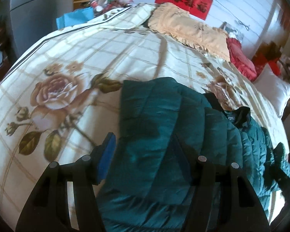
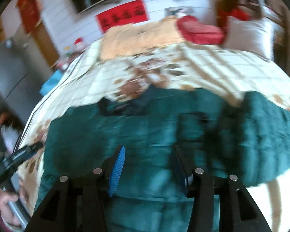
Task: Fold large clothes
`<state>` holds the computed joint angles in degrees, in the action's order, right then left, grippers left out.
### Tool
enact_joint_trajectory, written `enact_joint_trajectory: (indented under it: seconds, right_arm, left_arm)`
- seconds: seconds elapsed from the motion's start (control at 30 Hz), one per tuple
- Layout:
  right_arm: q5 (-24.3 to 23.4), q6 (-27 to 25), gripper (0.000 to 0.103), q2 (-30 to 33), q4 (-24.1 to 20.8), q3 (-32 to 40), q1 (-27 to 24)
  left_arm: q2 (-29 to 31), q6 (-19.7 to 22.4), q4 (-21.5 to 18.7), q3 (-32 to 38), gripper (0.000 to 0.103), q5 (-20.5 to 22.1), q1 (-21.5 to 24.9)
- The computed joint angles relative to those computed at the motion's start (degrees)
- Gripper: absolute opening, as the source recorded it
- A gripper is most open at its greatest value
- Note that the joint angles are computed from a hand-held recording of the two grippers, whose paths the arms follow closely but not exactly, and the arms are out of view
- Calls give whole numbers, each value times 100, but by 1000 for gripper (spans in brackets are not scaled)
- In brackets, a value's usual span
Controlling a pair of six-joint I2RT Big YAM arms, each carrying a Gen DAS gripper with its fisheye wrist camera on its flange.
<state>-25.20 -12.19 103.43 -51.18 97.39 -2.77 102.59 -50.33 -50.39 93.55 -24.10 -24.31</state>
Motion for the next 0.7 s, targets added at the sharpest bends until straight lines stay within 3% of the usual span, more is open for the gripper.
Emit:
enact_joint_trajectory:
  seconds: [0.17, 0.33, 0.43, 0.7]
  right_arm:
    - [443, -246, 47, 325, 174, 53, 461]
    - [945, -152, 48, 663, 423, 174, 587]
    - [953, -132, 48, 771, 279, 367, 558]
    - [788, -520, 48, 2, 315, -256, 192]
  left_arm:
    - [523, 148, -484, 551, 61, -154, -32]
    - [689, 291, -519, 618, 62, -380, -73]
    - [714, 334, -521, 614, 62, -412, -75]
    - [707, 339, -444, 560, 62, -466, -91]
